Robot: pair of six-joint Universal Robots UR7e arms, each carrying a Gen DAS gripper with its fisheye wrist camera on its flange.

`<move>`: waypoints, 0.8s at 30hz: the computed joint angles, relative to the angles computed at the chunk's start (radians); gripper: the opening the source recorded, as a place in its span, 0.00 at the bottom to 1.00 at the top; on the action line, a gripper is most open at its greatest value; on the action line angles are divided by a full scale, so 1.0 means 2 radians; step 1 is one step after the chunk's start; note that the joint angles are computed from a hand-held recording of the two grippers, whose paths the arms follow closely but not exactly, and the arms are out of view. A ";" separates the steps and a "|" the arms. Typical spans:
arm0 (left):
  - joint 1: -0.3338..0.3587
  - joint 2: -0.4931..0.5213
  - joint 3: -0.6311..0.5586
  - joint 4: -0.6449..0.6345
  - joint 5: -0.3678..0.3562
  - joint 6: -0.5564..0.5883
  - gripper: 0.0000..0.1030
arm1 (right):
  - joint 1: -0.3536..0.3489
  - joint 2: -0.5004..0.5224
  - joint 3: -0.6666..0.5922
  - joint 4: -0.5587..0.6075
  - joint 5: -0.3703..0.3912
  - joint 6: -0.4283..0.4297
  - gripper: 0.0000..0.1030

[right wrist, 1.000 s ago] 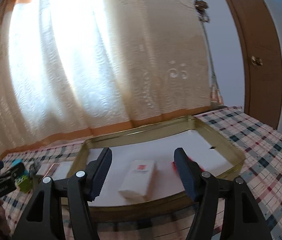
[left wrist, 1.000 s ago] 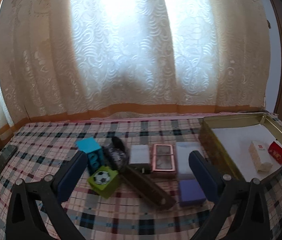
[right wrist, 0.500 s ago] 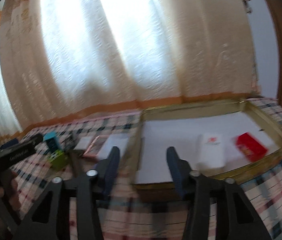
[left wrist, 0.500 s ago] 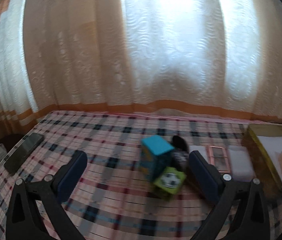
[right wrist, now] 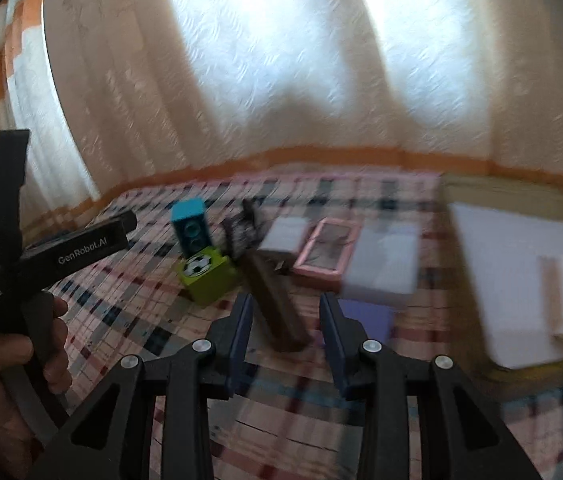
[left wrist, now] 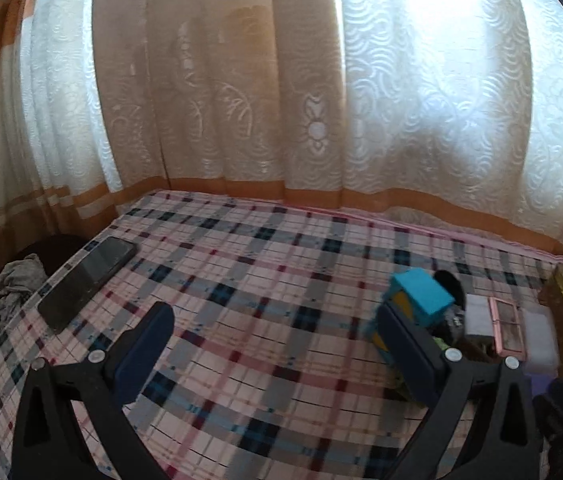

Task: Organize rigid objects
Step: 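Grasp the dark brown bar with the right tool while the left tool grasps the green soccer cube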

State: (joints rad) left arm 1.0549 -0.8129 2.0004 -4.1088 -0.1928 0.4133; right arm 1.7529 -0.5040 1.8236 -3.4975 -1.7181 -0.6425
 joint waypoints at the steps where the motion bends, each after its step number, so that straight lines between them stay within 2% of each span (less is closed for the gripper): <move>1: 0.002 -0.005 0.005 0.013 -0.001 -0.016 1.00 | 0.001 0.002 -0.009 0.020 -0.001 0.005 0.37; 9: 0.011 -0.036 0.033 0.125 -0.006 -0.131 1.00 | 0.010 0.028 -0.080 0.161 -0.025 0.031 0.37; 11: 0.012 -0.036 0.032 0.131 -0.003 -0.132 1.00 | 0.011 0.030 -0.084 0.166 -0.017 0.029 0.37; 15: 0.013 -0.034 0.030 0.143 -0.006 -0.129 1.00 | 0.016 0.036 -0.088 0.167 -0.023 0.026 0.37; 17: 0.012 -0.034 0.032 0.155 -0.009 -0.130 1.00 | 0.018 0.037 -0.087 0.163 -0.032 0.020 0.29; 18: 0.012 -0.034 0.032 0.159 -0.010 -0.129 1.00 | 0.019 0.037 -0.086 0.166 -0.035 0.016 0.19; 22: 0.012 -0.036 0.036 0.192 -0.020 -0.139 1.00 | 0.017 0.027 -0.070 0.160 -0.038 -0.002 0.17; 24: 0.010 -0.036 0.038 0.200 -0.032 -0.134 1.00 | 0.010 0.016 -0.052 0.140 -0.016 -0.003 0.17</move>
